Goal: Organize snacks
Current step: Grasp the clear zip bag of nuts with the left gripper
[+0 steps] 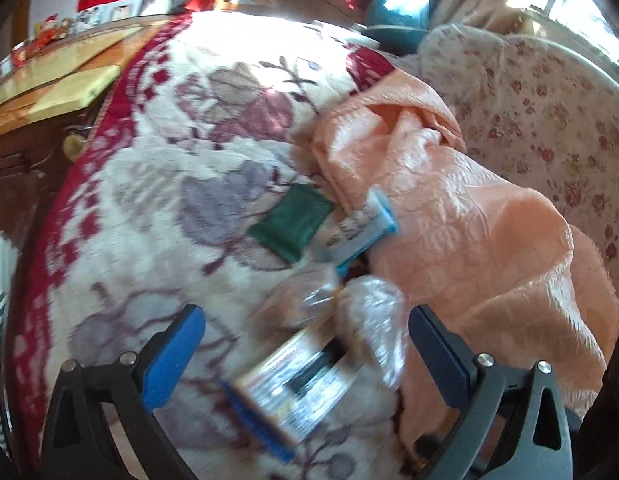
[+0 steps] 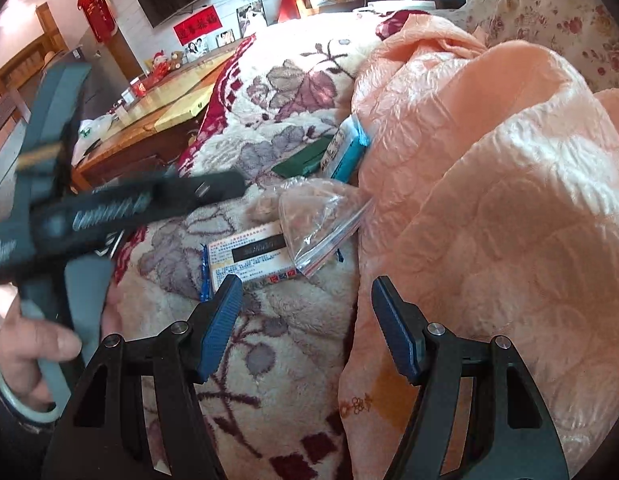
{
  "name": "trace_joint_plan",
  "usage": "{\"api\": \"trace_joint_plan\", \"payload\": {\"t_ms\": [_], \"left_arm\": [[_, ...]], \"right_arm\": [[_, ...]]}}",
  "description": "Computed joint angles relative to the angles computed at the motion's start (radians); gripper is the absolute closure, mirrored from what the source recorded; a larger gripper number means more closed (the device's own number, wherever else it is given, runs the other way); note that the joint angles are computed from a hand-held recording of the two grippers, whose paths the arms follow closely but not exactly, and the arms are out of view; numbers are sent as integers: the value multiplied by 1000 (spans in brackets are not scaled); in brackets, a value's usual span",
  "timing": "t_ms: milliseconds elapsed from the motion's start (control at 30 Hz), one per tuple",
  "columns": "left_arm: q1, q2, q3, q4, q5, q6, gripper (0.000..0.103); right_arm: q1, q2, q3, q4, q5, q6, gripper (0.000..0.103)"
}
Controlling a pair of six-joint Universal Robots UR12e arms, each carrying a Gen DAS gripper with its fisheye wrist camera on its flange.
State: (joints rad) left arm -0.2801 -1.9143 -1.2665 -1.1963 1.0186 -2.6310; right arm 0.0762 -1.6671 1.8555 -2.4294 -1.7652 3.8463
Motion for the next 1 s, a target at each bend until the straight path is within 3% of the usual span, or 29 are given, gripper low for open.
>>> {"api": "trace_joint_plan", "payload": {"t_ms": [167, 267, 333, 367, 433, 500, 667, 767, 833, 1000], "left_arm": [[-37, -30, 45, -106, 17, 155, 0], [-58, -47, 58, -113, 67, 197, 0], [-59, -58, 69, -134, 51, 216, 4], [-56, -58, 65, -125, 34, 220, 9], [-51, -56, 57, -99, 20, 229, 38], [-43, -64, 71, -141, -16, 257, 51], [-35, -65, 83, -162, -31, 276, 63], [-20, -56, 75, -149, -49, 268, 77], [-8, -55, 75, -150, -49, 263, 92], [15, -67, 90, -178, -78, 239, 93]], "right_arm": [[-7, -5, 9, -9, 15, 11, 36], [-10, -8, 12, -6, 23, 22, 36], [-10, -7, 10, 2, 25, 24, 36], [-10, -7, 9, 6, 25, 23, 36], [-12, -5, 6, 10, 29, 19, 36], [-13, -5, 7, 10, 32, 22, 36], [-15, -3, 6, 17, 33, 25, 36], [-14, 0, 2, 24, 32, 17, 36], [-15, 1, 2, 22, 33, 19, 36], [-15, 6, -1, 22, 41, 12, 36]]}}
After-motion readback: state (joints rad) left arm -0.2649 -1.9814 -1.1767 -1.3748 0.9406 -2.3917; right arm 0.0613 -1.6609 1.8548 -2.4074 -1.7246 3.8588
